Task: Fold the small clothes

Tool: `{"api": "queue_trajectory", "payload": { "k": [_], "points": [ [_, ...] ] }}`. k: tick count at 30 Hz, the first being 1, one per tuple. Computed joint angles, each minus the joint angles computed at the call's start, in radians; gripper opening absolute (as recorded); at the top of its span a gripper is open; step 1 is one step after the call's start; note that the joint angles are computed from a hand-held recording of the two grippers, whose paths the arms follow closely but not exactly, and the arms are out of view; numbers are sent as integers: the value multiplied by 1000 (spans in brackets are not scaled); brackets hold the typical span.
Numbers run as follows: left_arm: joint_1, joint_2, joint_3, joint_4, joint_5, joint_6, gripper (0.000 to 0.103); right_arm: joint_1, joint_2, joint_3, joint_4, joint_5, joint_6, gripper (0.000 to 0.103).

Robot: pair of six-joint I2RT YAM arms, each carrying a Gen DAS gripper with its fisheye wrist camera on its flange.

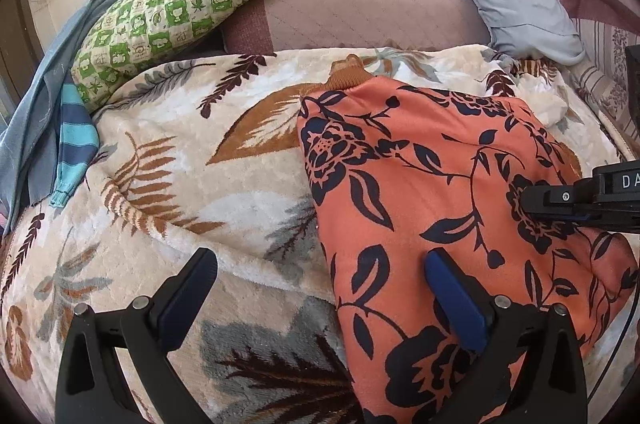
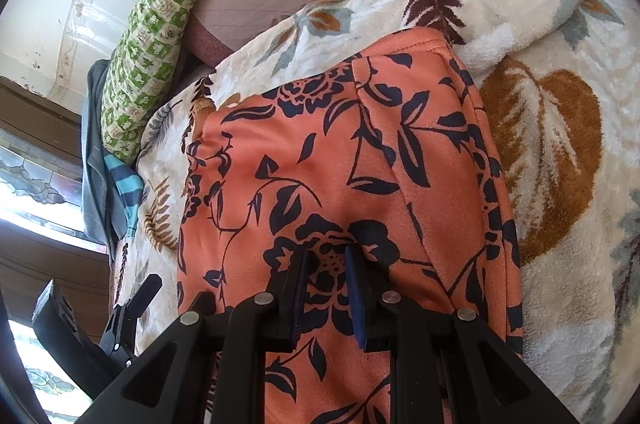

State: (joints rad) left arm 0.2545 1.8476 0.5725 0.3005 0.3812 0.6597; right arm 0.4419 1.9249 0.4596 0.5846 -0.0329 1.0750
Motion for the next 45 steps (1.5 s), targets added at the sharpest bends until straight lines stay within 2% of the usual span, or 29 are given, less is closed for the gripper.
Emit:
{"api": "queue_trajectory", "payload": {
  "k": [4,15,25,35,45],
  "points": [
    [8,-28,-22,41,15,-13,103,-3,-4,-5,3,-5,-8,22],
    [56,-39,13,32,48,-74,103,1,-14,-3,-13,-3,-19,22],
    [150,-28,108,4,96,-157,103,61,-35,77,-183,96,-71,22],
    [233,26,224,-20,109,-267,103,56,-36,71,-173,87,-68,22],
    [228,12,205,4,101,-261,103,57,-37,71,-174,87,-66,22]
  ]
}}
